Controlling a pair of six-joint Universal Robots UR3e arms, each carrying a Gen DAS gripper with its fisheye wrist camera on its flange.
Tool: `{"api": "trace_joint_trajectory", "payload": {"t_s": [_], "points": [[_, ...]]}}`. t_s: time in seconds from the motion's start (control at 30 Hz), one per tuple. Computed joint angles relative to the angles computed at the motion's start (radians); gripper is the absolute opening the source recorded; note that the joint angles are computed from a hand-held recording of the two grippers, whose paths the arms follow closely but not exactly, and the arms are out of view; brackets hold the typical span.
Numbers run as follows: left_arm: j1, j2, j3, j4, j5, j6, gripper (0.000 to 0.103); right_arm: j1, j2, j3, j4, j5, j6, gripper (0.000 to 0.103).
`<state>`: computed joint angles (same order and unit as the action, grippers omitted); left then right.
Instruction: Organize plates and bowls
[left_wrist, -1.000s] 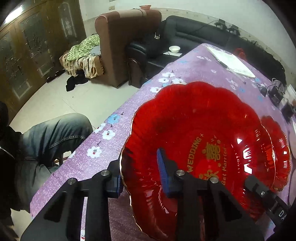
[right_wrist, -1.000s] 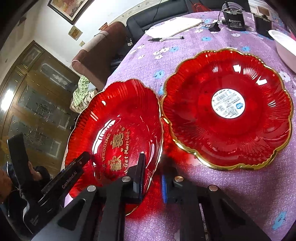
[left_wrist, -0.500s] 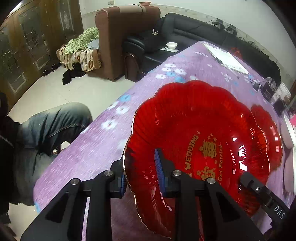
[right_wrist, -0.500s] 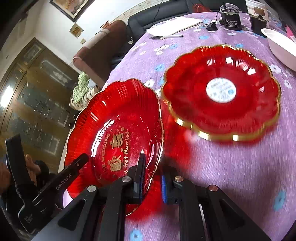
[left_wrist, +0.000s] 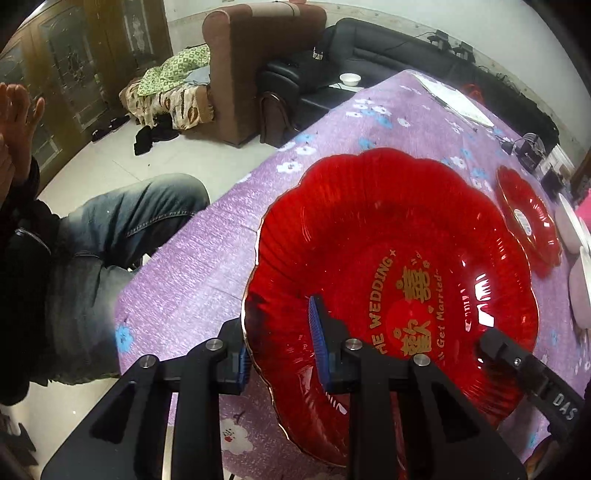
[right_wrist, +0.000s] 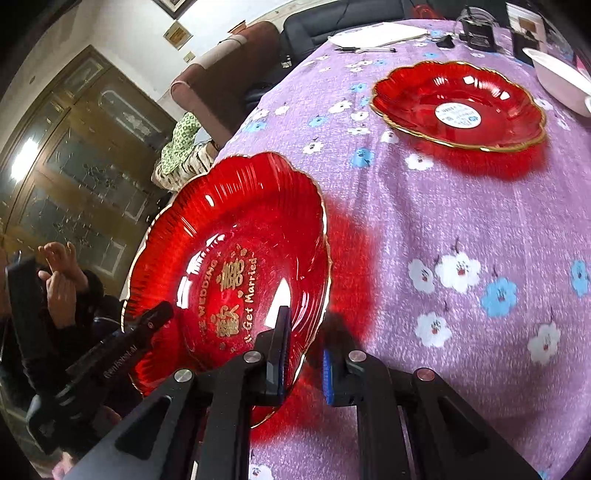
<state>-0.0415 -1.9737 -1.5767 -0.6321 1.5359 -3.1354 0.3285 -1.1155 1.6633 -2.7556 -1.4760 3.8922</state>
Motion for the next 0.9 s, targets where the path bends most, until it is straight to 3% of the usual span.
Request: {"api": "trace_joint_trajectory", "payload": {"t_s": [0.03, 0.1, 0.13, 0.17, 0.2, 0.23, 0.4, 0.57, 0.7, 0.8, 0.9], "points": [[0.008, 0.009, -0.006, -0.016, -0.017, -0.003, 0.026, -0.011, -0.011, 0.024, -0.024, 0.026, 0.005, 0.020], [0.027, 0.053, -0.066, 0.004, -0.043, -0.008, 0.026, -0.028, -0.035, 0.069, -0.063, 0.039, 0.004, 0.036], [0.035, 0.077, -0.106, 0.039, -0.046, -0.006, 0.032, -0.037, -0.063, 0.119, -0.112, 0.040, 0.005, 0.050], [0.040, 0.099, -0.140, 0.064, -0.037, -0.005, 0.039, -0.044, -0.092, 0.166, -0.154, 0.035, 0.007, 0.057], [0.043, 0.116, -0.168, 0.085, -0.028, -0.006, 0.051, -0.050, -0.122, 0.214, -0.193, 0.032, 0.012, 0.058], [0.050, 0.150, -0.218, 0.122, -0.014, -0.008, 0.056, -0.060, -0.154, 0.259, -0.226, 0.030, 0.015, 0.059], [0.111, 0.338, -0.470, 0.304, -0.047, 0.028, 0.059, -0.152, -0.335, 0.482, -0.322, 0.014, -0.024, 0.059], [0.106, 0.456, -0.537, 0.368, -0.028, 0.059, 0.059, -0.330, -0.526, 0.678, -0.324, 0.061, -0.068, 0.059], [0.094, 0.474, -0.439, 0.291, -0.077, 0.043, 0.060, -0.452, -0.619, 0.731, -0.288, 0.116, -0.115, 0.059], [0.038, 0.411, -0.281, 0.207, -0.117, 0.026, 0.082, -0.502, -0.633, 0.709, -0.252, 0.140, -0.148, 0.059], [-0.013, 0.293, -0.079, 0.065, -0.187, -0.021, 0.082, -0.542, -0.607, 0.667, -0.253, 0.167, -0.160, 0.060]]}}
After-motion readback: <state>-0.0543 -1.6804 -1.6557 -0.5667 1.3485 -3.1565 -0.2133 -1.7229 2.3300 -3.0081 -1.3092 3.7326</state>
